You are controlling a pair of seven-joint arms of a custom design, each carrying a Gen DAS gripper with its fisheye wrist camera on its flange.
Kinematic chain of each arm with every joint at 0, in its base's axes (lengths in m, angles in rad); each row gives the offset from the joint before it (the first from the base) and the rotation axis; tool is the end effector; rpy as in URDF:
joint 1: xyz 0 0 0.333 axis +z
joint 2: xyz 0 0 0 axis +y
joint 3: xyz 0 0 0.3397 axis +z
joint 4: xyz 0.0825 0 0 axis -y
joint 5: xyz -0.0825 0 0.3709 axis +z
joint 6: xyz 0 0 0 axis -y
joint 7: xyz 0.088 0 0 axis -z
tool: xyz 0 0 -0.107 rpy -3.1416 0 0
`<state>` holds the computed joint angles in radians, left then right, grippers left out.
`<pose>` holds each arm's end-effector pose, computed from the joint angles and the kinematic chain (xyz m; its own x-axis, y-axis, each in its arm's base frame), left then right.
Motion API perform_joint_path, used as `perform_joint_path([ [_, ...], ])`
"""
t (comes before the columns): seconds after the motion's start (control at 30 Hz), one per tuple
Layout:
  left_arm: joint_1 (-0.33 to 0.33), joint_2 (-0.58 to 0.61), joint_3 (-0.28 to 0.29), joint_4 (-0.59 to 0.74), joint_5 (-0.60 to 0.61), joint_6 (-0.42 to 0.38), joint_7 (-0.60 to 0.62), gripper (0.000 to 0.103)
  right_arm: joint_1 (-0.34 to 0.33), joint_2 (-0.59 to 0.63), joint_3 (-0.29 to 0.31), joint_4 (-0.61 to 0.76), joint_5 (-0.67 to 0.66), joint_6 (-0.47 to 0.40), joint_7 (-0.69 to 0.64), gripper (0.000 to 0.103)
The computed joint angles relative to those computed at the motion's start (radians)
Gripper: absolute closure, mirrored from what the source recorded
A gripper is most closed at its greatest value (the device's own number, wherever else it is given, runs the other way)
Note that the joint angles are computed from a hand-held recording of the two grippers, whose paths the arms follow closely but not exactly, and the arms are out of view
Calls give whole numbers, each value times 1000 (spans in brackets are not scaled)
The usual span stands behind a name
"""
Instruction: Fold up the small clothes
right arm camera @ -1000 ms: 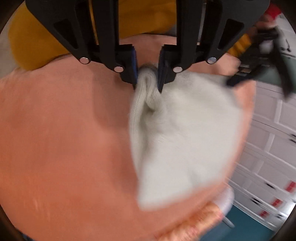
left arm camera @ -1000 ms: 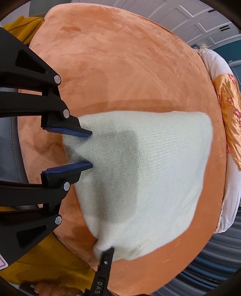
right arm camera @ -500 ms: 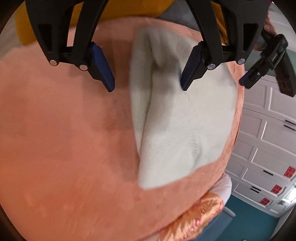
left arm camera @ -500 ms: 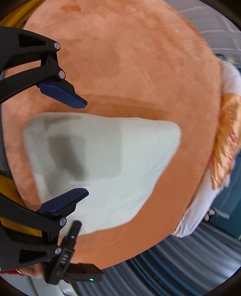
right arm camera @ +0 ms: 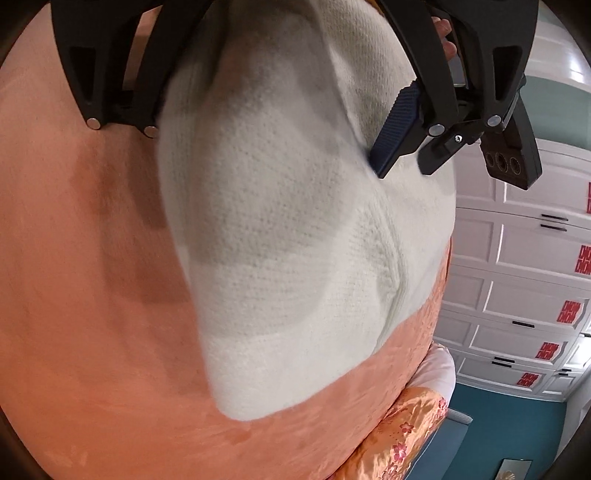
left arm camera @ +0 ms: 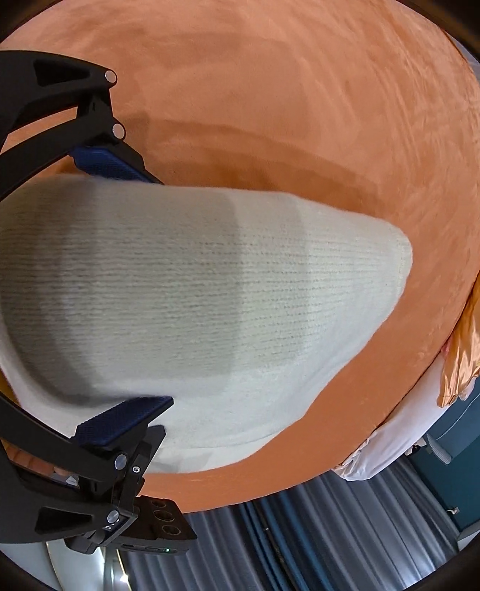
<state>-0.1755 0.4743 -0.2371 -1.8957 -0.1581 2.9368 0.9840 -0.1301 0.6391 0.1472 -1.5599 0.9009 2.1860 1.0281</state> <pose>0.6317 -0.2444 0.3521 0.2501 -0.8481 0.4671 -0.8510 -0.4226 -0.3118 0.7126 0.0221 0.3146 0.0506 -0.7070 -0.7054 -0.9822 0.0928 -0.1634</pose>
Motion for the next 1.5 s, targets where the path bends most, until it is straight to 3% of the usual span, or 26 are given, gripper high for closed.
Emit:
perform_joint_path([
  [0.03,2,-3,-4,1,-3,-1,0,8,4,-2,-1,1,-3,7,0,34],
  [0.1,-7,-24,3,-16,10,5,2,19,-3,-16,6,-10,8,4,-17,61],
  [0.17,-5,-59,-9,-43,24,16,32,32,-9,-53,8,-43,28,9,-37,66],
  [0.37,91,-178,-166,-151,-134,-24,238,40,-1,-245,-30,-275,94,38,-97,67],
  [0.47,80,-239,-199,-214,-232,-45,316,40,15,-381,-74,-451,123,52,-128,67],
  [0.63,40,-337,-219,-299,-392,-19,425,40,85,-605,-138,-684,116,154,-200,67],
  [0.8,16,-428,-188,-302,-513,52,590,41,152,-744,-188,-736,225,209,-286,67],
  [1.0,2,-553,-85,-318,-310,200,546,41,251,-769,-196,-614,410,263,-453,67],
  [1.13,80,-582,-37,-323,-148,247,499,38,312,-657,-150,-433,522,311,-540,61],
  [1.2,207,-532,-65,-302,81,215,313,33,321,-550,-126,-330,545,326,-514,43],
  [1.27,275,-487,-51,-300,270,140,122,32,333,-409,-86,-225,459,419,-392,37],
  [1.3,289,-463,-31,-299,408,101,-22,36,362,-339,-99,-190,344,467,-247,38],
  [1.37,280,-463,16,-355,482,88,-121,37,384,-288,-116,-197,202,509,-57,45],
  [1.43,267,-504,50,-464,438,149,-119,37,325,-310,-69,-275,292,486,-119,48],
  [1.5,285,-528,51,-520,584,159,-265,37,310,-341,-44,-339,275,513,-159,48],
])
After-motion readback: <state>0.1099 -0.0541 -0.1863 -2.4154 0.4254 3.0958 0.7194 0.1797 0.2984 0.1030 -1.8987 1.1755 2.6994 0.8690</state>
